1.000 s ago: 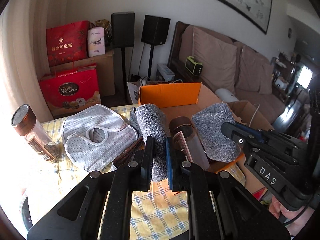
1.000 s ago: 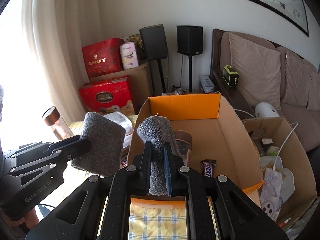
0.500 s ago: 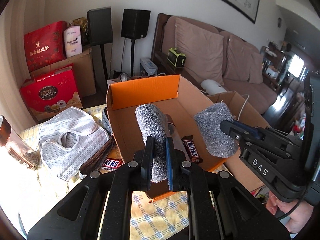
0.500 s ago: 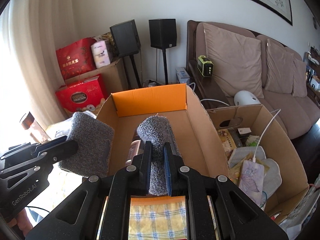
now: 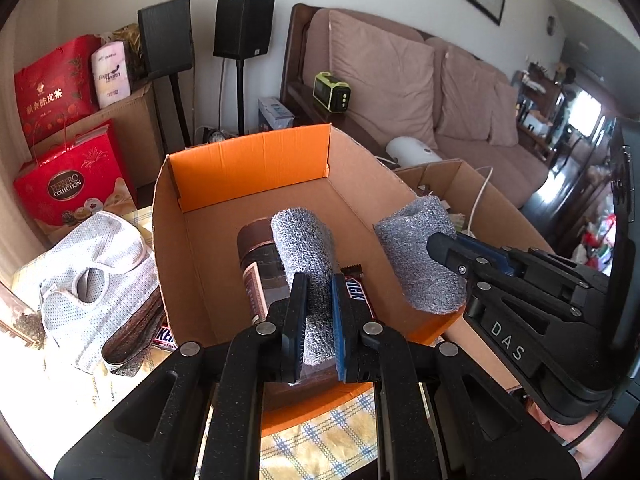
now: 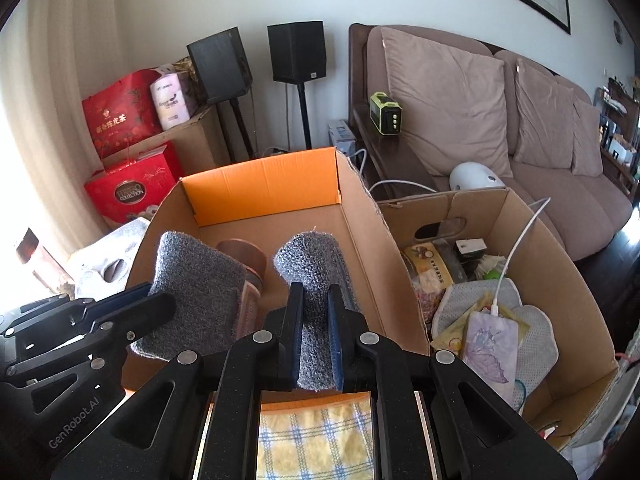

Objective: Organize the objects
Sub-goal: 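Carry the grey roll into the box with the left gripper while the right gripper carries its roll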

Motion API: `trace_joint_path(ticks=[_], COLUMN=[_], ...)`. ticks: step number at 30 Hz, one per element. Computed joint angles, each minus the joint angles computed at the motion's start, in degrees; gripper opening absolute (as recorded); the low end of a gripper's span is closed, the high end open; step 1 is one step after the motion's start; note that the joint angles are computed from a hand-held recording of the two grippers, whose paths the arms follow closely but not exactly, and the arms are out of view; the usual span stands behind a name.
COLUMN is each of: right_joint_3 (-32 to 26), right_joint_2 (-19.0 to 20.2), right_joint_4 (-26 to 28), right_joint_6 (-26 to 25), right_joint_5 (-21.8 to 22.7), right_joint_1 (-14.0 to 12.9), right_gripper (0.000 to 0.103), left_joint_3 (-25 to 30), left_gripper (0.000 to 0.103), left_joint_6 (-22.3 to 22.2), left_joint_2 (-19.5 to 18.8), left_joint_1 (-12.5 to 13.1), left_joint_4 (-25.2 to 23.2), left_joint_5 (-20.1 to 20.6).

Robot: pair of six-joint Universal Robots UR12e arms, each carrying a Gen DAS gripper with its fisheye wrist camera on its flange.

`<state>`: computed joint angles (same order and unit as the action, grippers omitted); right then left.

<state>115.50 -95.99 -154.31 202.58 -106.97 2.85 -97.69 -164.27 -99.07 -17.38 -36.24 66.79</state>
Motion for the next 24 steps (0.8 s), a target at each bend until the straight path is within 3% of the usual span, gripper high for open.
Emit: trace_joint_path(ticks=[6, 10, 11, 13, 18, 20, 24], right_joint_3=[0.1, 0.2, 0.2, 0.4, 0.4, 0.3, -0.2], right_joint_2=[0.4, 0.8, 0.8, 0.8, 0.8, 0.8, 0.9], right_joint_4=[1.0, 1.8, 1.8, 1.6, 1.1, 0.7, 0.4], right_joint_6=[0.2, 1.0, 1.3, 1.7, 1.3, 1.4, 1.1], right_joint_5=[-0.5, -0.6, -0.9, -0.6, -0.5, -0.7, -1.4], right_joint_1=[-0.9, -1.4, -1.4, -1.5, -1.4, -1.2, -0.5], right_gripper=[0.012, 0.016, 0.021, 0.028, 0.028, 0.029, 0.037], left_joint_3=[0.9, 1.0, 1.0, 0.8, 0.4, 0.2, -0.1], left_gripper=[0.012, 0.027, 0.031, 0.033, 0.035, 0.046, 0.055], left_joint_6=[-0.3, -0.9, -0.9, -0.8, -0.6, -1.3, -4.5], left_joint_2=[-1.5, -1.7, -1.6, -1.4, -1.0, -0.8, -0.3], left_joint_1=[-0.7, -0.5, -0.4, -0.2, -0.1, 0.2, 0.8], left_joint_4=[-1.5, -2.0, -1.8, -1.4, -0.2, 0.5, 1.6], left_joint_5=[1.6, 1.3, 1.2, 1.2, 2.3, 2.6, 3.8])
